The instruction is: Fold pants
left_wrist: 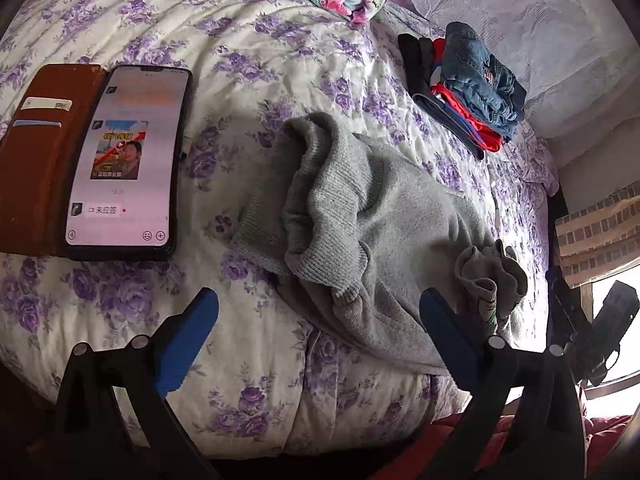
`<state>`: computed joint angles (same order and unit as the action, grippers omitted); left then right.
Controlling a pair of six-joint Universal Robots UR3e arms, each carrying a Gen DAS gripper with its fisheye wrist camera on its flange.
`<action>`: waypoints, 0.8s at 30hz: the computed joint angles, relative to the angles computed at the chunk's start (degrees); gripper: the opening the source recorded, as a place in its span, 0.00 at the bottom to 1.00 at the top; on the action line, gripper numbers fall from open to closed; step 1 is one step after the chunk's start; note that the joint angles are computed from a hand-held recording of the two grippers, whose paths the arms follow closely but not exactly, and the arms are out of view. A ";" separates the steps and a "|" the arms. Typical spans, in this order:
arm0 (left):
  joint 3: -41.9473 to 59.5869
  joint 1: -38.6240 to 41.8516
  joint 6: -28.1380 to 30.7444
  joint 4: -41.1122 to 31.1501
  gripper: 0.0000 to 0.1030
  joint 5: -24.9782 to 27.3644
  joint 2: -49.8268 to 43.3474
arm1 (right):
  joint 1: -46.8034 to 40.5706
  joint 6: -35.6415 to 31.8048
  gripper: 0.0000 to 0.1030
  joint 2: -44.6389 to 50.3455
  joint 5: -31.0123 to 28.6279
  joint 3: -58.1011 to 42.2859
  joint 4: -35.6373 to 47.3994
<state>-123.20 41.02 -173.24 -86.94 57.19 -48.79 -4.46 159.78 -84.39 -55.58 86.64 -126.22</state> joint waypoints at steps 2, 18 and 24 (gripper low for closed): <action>-0.24 -2.56 -2.00 2.71 0.95 1.01 -2.52 | 3.77 0.94 0.70 5.12 -3.69 -4.03 2.04; -1.69 -12.16 -10.55 14.91 0.96 8.72 -10.22 | 21.45 -7.13 0.83 21.92 -22.94 -22.75 8.61; -1.54 -11.99 -9.01 14.40 0.96 8.50 -10.01 | 20.02 -10.19 0.86 17.47 -28.06 -13.61 4.89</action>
